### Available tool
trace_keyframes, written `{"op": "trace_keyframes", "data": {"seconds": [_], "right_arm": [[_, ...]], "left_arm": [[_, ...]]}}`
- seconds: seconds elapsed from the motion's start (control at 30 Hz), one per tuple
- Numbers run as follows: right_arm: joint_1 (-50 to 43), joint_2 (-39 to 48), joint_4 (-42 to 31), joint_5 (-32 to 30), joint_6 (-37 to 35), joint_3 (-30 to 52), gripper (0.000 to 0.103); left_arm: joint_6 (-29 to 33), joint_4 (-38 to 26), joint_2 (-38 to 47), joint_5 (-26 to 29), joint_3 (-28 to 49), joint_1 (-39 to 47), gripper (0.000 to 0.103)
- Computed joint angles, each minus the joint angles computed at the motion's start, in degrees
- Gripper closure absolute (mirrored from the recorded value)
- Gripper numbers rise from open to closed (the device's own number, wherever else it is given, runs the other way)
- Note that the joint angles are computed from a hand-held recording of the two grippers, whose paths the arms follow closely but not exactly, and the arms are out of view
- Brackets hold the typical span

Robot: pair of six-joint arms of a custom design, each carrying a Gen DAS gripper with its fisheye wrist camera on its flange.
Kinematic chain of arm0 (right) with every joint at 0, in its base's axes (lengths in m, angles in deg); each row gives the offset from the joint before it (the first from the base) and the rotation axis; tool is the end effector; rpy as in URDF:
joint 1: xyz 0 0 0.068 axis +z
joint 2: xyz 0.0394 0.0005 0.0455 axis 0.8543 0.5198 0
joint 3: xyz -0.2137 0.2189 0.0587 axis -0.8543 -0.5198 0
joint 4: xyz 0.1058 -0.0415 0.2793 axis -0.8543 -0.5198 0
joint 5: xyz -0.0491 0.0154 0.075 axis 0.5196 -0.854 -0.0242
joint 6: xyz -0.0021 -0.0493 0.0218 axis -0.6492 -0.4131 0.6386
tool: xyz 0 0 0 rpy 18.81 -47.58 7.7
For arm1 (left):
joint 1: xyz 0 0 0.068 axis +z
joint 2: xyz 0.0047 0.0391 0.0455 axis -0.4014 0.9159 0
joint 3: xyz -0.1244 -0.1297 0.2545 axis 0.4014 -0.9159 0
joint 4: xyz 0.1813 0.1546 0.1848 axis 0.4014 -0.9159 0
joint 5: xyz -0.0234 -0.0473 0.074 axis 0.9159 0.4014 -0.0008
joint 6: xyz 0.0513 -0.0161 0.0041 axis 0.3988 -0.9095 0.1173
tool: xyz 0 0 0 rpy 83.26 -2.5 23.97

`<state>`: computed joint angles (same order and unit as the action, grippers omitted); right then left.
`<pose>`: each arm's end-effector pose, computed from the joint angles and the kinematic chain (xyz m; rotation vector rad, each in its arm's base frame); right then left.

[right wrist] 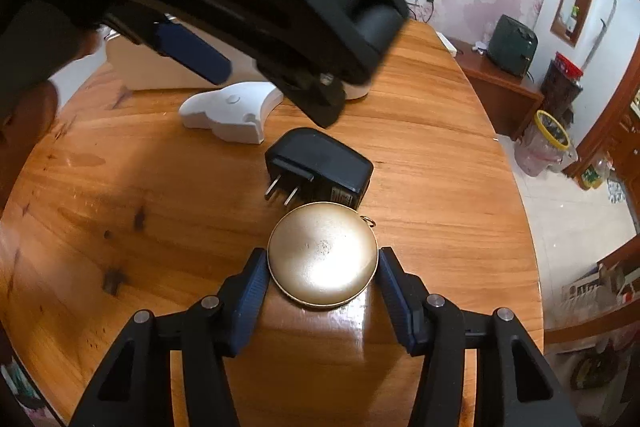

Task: Organize rigid objects
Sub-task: 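Grasp the black plug adapter with the left gripper while the right grasps the gold compact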

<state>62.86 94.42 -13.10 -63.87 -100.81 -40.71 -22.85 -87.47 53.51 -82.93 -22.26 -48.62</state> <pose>0.2881 0.0295 0.0507 -0.7379 2.4669 0.1722 0.3558 -0.1659 0.1177 0.1181 2.8673 -0.1699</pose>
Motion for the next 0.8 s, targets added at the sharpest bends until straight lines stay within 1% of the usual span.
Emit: {"op": "trace_keyframes", "data": {"seconds": [0.2, 0.33, 0.67, 0.7, 0.8], "right_arm": [[-1.88, -1.65, -1.15, -0.87, -1.21, -1.56, 0.048], [-1.82, -2.13, -1.75, -0.7, -0.62, -1.94, 0.048], [-2.97, -2.67, -2.61, -0.72, -0.95, -2.22, 0.048], [-3.08, -2.78, -2.65, -0.71, -0.97, -2.35, 0.048], [-3.28, -2.81, -3.06, -0.55, -0.97, -2.15, 0.048]], "left_arm": [[-0.57, -0.26, 2.19, 0.98, 1.35, -1.43, 0.019], [-1.2, -0.73, 4.0, 1.09, 2.78, -1.87, 0.019], [-4.3, -2.22, 7.67, -1.18, 5.29, -3.03, 0.02], [-4.57, -2.27, 7.85, -1.3, 5.34, -3.1, 0.02], [-5.21, -2.67, 8.6, -1.24, 5.66, -3.19, 0.027]]}}
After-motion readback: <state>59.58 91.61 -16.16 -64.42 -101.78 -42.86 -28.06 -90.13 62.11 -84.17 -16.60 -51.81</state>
